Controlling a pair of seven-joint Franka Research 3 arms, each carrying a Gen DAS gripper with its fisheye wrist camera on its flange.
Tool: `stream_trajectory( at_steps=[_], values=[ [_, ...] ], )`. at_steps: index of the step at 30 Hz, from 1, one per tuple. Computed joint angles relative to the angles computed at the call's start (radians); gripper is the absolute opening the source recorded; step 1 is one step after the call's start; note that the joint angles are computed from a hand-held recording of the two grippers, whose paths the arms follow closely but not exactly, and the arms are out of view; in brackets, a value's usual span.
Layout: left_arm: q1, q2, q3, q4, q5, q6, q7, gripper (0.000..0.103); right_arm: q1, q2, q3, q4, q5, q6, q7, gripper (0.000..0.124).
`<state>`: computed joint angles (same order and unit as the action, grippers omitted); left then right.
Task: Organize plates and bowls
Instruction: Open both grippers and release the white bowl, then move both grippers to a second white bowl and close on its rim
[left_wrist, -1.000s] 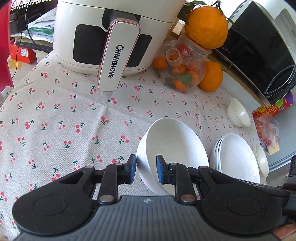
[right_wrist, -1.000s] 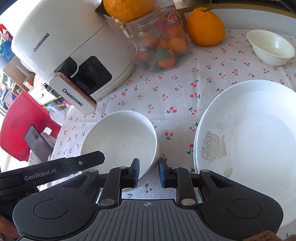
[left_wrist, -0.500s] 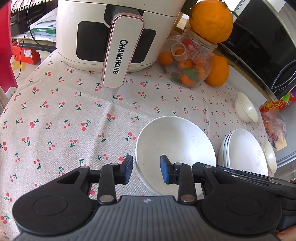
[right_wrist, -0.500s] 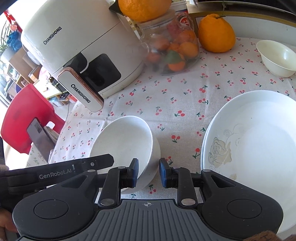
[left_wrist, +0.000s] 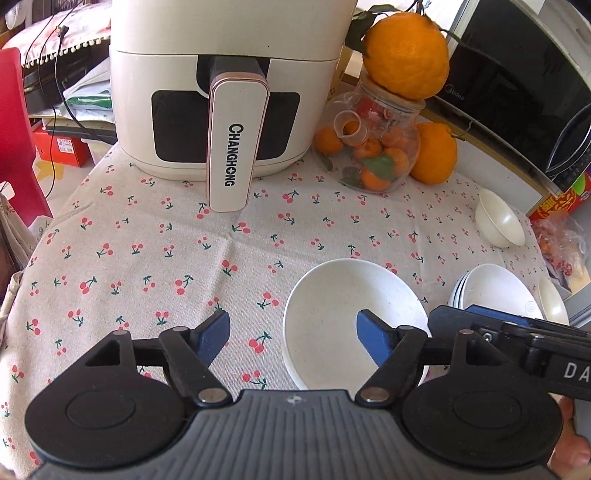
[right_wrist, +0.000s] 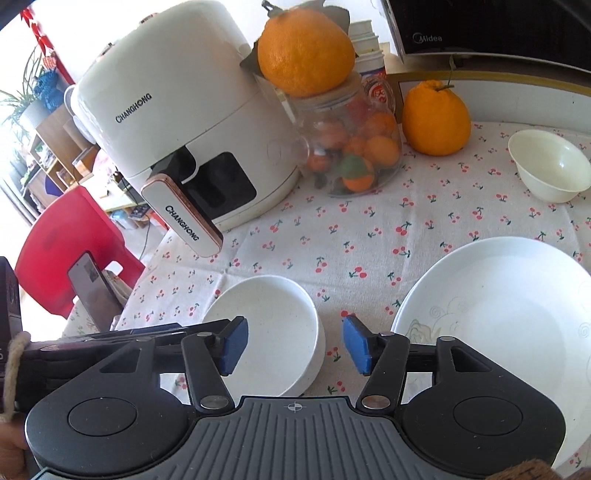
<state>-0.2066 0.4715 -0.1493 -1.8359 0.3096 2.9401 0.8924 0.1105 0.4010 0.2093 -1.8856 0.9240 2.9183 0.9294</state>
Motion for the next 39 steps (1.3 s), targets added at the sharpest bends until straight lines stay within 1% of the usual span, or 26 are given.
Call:
stream_trajectory(
  at_steps=[2,5,10,13,17,20,22,24,26,29,32,34,36,37,39],
  values=[
    [-0.019,-0.005,0.018,0.003,0.019,0.001,-0.016,0.080,-0.014,-0.013,0.012,-0.009,0.022,0.017,-0.034,0.065],
    [-0.037,-0.009,0.031,0.013,0.041,-0.001,-0.034,0.085,-0.032,-0.033,0.024,-0.024,0.067,0.039,-0.086,0.070],
    [-0.063,-0.002,0.041,0.044,0.081,-0.001,-0.055,0.092,-0.044,-0.068,0.010,-0.051,0.128,0.059,-0.136,0.073],
    [-0.073,0.013,0.033,0.076,0.093,-0.016,-0.050,0.094,-0.042,-0.090,-0.009,-0.073,0.148,0.082,-0.146,0.078],
    [-0.085,0.046,0.015,0.128,0.095,-0.026,-0.029,0.096,-0.049,-0.118,-0.031,-0.102,0.165,0.102,-0.152,0.081],
    [-0.092,0.075,-0.005,0.173,0.084,-0.034,-0.003,0.096,-0.056,-0.129,-0.042,-0.115,0.186,0.125,-0.160,0.084],
    [-0.096,0.094,-0.021,0.202,0.073,-0.037,0.022,0.097,-0.057,-0.135,-0.058,-0.126,0.177,0.146,-0.146,0.086],
    [-0.106,0.114,-0.027,0.228,0.065,-0.031,0.037,0.097,-0.045,-0.137,-0.086,-0.142,0.128,0.182,-0.097,0.086],
    [-0.119,0.131,-0.027,0.246,0.061,-0.013,0.046,0.099,-0.026,-0.138,-0.126,-0.164,0.043,0.212,-0.007,0.086],
    [-0.132,0.169,-0.040,0.292,0.048,-0.009,0.072,0.099,-0.043,-0.139,-0.148,-0.181,-0.022,0.222,0.084,0.086],
    [-0.141,0.201,-0.056,0.334,0.027,-0.010,0.096,0.099,-0.071,-0.138,-0.156,-0.194,-0.069,0.233,0.159,0.087],
    [-0.151,0.220,-0.060,0.358,0.019,-0.006,0.111,0.099,-0.071,-0.137,-0.183,-0.201,-0.119,0.232,0.231,0.087],
    [-0.170,0.242,-0.056,0.381,0.019,0.007,0.119,0.100,-0.060,-0.136,-0.224,-0.206,-0.175,0.218,0.320,0.087],
    [-0.175,0.258,-0.061,0.402,0.017,0.001,0.132,0.100,-0.035,-0.137,-0.269,-0.211,-0.224,0.202,0.389,0.087],
    [-0.185,0.291,-0.071,0.450,0.012,-0.022,0.161,0.100,-0.019,-0.137,-0.311,-0.219,-0.291,0.184,0.472,0.087]
  ],
)
